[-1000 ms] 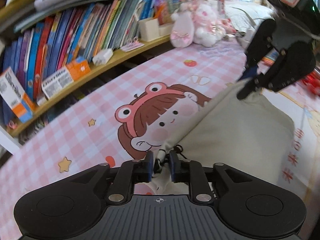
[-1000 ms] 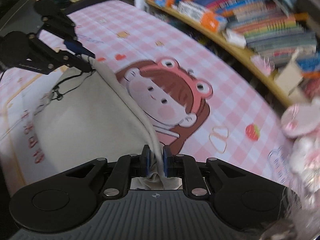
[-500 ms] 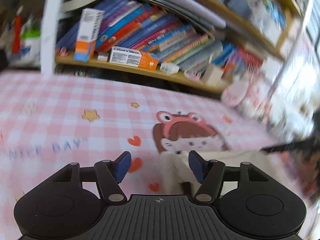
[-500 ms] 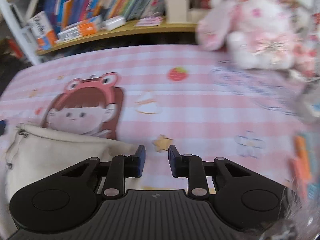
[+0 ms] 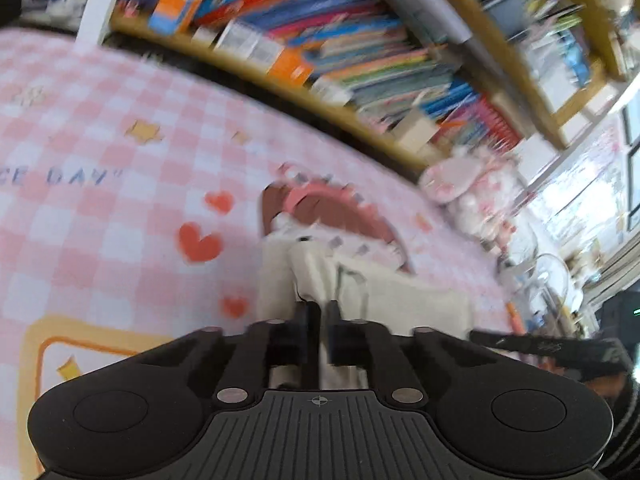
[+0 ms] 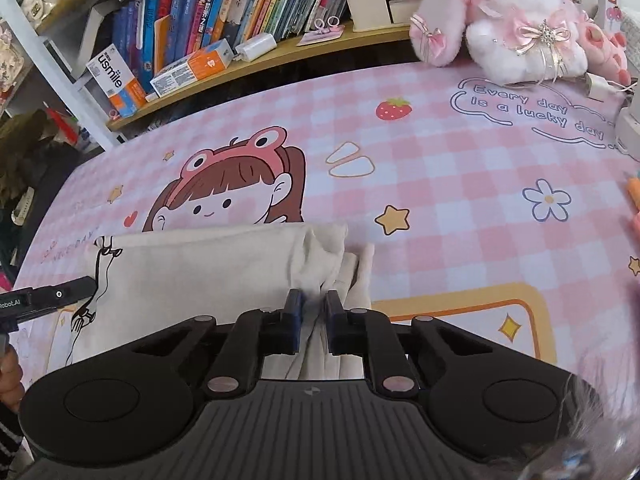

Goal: Fold clothes

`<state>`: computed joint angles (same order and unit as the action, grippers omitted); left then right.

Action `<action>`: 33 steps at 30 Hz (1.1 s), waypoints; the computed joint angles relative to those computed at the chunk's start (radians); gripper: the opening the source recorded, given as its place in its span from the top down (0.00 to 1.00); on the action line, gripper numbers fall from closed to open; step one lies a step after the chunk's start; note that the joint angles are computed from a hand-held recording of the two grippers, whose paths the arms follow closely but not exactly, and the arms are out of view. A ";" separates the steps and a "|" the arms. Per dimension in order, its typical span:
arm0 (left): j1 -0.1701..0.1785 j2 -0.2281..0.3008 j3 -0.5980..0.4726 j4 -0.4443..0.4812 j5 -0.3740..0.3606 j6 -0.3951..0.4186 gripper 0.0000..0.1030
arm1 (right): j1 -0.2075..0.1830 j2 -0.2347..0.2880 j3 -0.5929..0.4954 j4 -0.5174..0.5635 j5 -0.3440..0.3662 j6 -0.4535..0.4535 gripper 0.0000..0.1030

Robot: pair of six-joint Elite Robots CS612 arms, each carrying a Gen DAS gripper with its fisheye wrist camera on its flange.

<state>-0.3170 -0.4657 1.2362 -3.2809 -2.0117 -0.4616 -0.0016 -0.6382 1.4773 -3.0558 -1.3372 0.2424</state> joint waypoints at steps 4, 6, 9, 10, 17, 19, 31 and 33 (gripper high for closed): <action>0.007 0.019 -0.013 -0.046 -0.009 -0.109 0.96 | -0.001 0.000 0.003 -0.004 -0.002 0.001 0.89; 0.010 0.027 -0.029 0.025 -0.005 -0.113 0.96 | 0.000 0.000 0.004 -0.003 -0.004 0.000 0.88; 0.012 0.032 -0.039 0.077 0.008 -0.111 0.87 | 0.000 -0.002 0.005 -0.001 -0.010 0.001 0.88; 0.009 0.025 -0.033 0.084 0.024 -0.103 0.86 | 0.000 -0.003 0.006 -0.001 -0.012 0.004 0.88; -0.016 -0.059 0.065 0.113 0.186 0.072 0.43 | -0.015 -0.031 0.046 -0.001 0.012 0.069 0.56; -0.012 -0.073 0.082 0.139 0.154 0.067 0.26 | -0.027 -0.043 0.063 0.023 0.058 0.103 0.49; -0.001 -0.046 0.093 0.087 0.012 -0.174 0.25 | -0.033 -0.056 0.119 0.011 0.155 0.234 0.39; 0.000 -0.033 0.079 0.073 -0.013 -0.213 0.27 | -0.031 -0.050 0.110 0.014 0.164 0.243 0.48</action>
<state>-0.3171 -0.4990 1.3152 -3.2080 -2.0243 -0.6742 -0.0328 -0.6883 1.5872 -3.0421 -1.1728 0.4859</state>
